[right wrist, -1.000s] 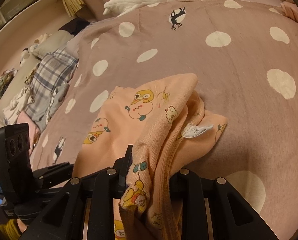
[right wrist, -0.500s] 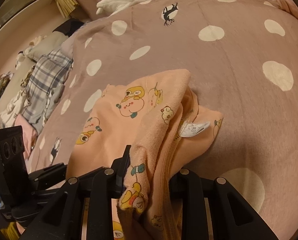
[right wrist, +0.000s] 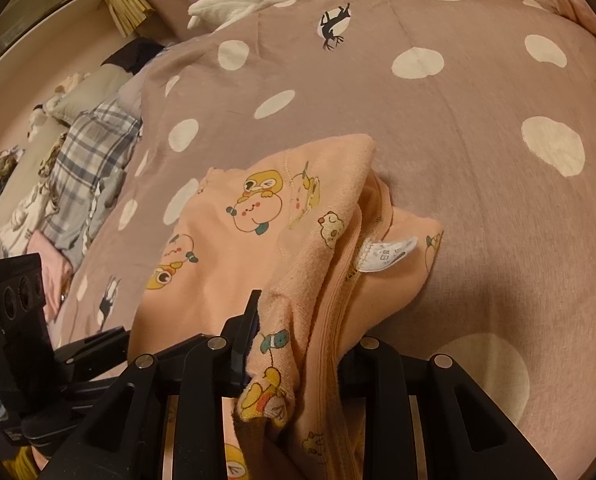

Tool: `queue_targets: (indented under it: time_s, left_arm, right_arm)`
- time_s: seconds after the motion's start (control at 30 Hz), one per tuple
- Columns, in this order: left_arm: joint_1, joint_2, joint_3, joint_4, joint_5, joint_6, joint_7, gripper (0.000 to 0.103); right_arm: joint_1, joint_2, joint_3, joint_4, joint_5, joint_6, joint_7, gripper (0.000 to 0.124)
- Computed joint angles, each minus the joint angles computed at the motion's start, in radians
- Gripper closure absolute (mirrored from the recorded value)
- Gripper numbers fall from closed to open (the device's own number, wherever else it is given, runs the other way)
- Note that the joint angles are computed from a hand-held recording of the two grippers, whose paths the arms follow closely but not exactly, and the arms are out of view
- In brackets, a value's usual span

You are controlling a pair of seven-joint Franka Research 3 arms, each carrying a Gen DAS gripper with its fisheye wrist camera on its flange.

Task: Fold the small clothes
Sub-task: 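Roll the held shirt end over onto the folded strip with both tools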

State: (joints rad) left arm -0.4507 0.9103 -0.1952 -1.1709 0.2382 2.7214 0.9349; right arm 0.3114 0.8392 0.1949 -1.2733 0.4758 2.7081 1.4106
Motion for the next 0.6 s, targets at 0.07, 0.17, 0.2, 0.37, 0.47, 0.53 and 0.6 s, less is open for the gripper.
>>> queue_targets:
  time_s: [0.07,0.17,0.2,0.37,0.47,0.53,0.6]
  left_arm:
    - [0.0,0.001,0.0,0.001,-0.001,-0.001,0.001,0.067]
    - [0.001,0.001,0.0,0.0,-0.001,-0.001,0.002,0.066]
    - [0.0,0.005,0.0,0.006,-0.001,-0.004,0.003,0.065]
    - [0.003,0.006,0.003,0.004,-0.001,-0.005,0.003,0.063]
    - [0.002,0.004,0.005,0.001,0.0,-0.006,0.0,0.063]
    - [-0.002,0.007,0.008,0.011,0.002,-0.013,-0.004,0.062]
    - [-0.004,0.006,0.01,0.01,0.004,-0.015,-0.008,0.062]
  right_arm:
    - [0.0,0.0,0.0,0.001,0.0,0.0,-0.001,0.097]
    - [0.0,0.001,0.0,0.001,0.001,0.0,-0.001,0.097]
    - [0.0,0.001,0.0,0.001,0.001,0.0,-0.001,0.097]
    - [0.0,0.005,-0.001,0.006,0.001,-0.002,0.001,0.097]
    - [0.0,0.005,-0.001,0.007,0.0,-0.003,0.0,0.097]
    - [0.0,0.005,-0.001,0.007,0.0,-0.003,0.0,0.097]
    - [-0.001,0.006,0.0,0.008,0.001,-0.003,-0.001,0.097]
